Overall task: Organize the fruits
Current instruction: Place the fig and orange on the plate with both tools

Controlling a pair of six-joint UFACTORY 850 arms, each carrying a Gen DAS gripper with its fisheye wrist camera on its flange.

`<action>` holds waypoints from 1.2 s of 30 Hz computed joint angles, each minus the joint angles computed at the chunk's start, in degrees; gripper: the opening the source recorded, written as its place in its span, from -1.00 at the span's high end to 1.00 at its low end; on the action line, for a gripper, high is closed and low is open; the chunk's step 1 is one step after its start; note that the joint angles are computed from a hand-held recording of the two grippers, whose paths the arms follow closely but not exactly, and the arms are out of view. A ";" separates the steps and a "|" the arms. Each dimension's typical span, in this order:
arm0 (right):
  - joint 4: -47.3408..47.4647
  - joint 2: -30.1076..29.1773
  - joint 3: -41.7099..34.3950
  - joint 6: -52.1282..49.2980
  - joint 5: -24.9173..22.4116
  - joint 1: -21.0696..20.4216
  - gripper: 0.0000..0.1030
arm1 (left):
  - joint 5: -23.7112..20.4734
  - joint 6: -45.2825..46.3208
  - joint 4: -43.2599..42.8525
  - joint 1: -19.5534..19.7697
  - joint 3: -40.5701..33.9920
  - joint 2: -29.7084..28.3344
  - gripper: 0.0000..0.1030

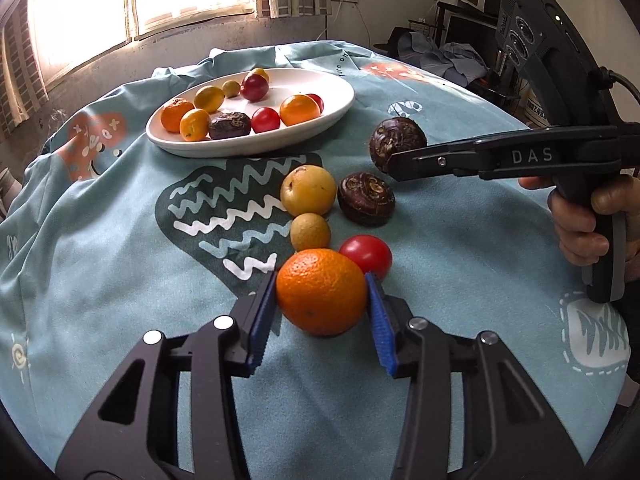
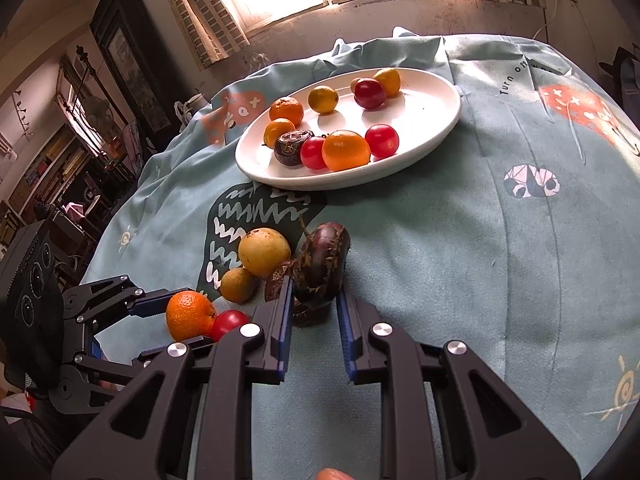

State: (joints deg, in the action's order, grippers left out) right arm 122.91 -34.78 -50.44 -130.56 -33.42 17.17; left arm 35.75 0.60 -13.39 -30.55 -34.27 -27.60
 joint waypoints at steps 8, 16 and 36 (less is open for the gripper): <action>-0.96 0.65 1.11 0.29 -2.46 -0.62 0.59 | 2.23 -13.63 12.67 2.96 2.71 2.58 0.14; -8.92 1.12 0.03 8.58 -11.44 -3.00 0.59 | -0.62 -16.22 16.77 7.37 1.31 7.72 0.14; 14.23 -5.10 -11.59 -12.34 -0.02 0.91 -0.24 | -4.09 10.64 -15.55 8.28 -14.73 -0.62 -0.76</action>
